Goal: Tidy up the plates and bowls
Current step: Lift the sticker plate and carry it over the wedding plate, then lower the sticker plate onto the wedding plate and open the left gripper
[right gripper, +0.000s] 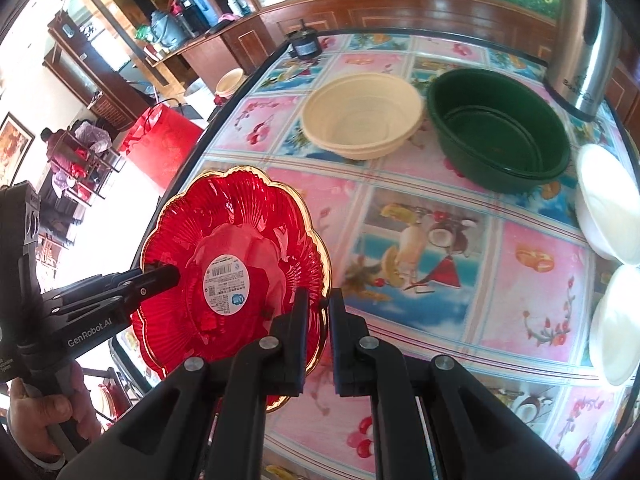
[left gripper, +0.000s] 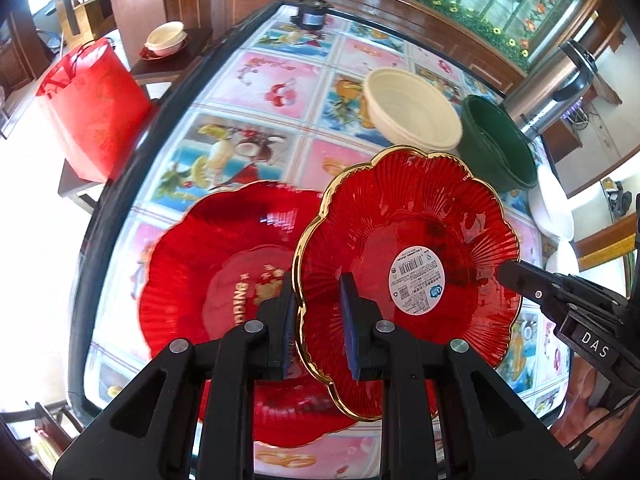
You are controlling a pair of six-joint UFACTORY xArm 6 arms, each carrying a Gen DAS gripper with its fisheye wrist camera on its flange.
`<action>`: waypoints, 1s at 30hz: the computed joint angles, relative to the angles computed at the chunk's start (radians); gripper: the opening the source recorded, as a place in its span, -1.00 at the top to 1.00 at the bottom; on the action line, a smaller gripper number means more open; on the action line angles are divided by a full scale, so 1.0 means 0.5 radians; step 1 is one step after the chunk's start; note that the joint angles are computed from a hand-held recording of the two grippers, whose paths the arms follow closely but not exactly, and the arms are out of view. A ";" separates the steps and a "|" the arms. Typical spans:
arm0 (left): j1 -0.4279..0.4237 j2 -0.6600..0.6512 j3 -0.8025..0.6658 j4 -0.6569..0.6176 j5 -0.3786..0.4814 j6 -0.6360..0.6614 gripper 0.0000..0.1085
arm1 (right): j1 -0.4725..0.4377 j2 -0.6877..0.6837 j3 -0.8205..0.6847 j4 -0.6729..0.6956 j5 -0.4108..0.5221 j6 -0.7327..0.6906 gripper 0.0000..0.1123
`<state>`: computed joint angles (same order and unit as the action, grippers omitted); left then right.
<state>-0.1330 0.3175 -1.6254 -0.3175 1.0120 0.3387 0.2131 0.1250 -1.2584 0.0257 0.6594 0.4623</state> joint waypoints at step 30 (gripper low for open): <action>0.179 0.100 0.140 0.242 -0.113 -0.026 0.55 | 0.206 0.610 -0.576 -0.040 0.264 -0.007 0.81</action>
